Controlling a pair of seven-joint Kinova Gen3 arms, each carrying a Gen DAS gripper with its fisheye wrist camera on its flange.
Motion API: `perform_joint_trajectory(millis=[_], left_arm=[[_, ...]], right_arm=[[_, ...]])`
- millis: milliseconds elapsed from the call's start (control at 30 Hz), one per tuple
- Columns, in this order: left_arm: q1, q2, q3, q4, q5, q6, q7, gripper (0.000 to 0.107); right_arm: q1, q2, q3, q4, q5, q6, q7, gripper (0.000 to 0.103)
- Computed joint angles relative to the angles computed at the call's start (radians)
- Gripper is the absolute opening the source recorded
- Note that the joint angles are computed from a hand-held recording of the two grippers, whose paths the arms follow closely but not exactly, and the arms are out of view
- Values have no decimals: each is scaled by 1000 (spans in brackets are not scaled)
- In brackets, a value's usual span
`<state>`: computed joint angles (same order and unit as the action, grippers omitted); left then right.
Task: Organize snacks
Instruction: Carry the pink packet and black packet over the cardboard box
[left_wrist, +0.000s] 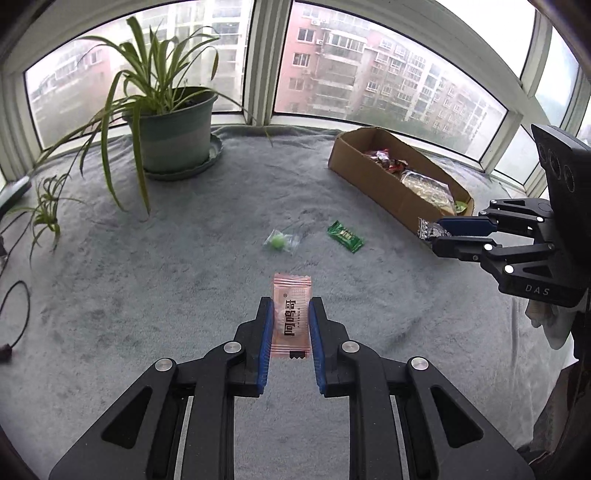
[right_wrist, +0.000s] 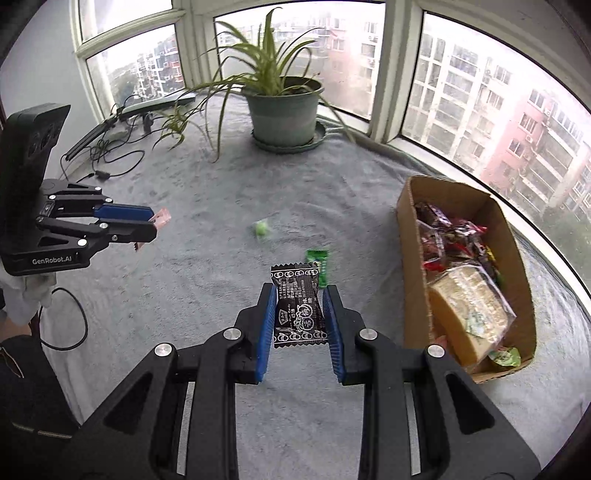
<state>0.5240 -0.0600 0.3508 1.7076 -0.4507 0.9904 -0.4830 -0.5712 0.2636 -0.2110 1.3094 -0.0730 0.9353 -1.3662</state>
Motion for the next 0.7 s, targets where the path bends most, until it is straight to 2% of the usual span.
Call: perform_joint_trajectory(millis=[467,700], left_arm=[[53,135,-62,-165,-37,-50,-123,17],[62,217,-121,-285,18,-70,-239,17]], right_arm=[[70,13,65,-71,72,-20,-82,27],[106,48,97,-123,106,-15,-137,27]])
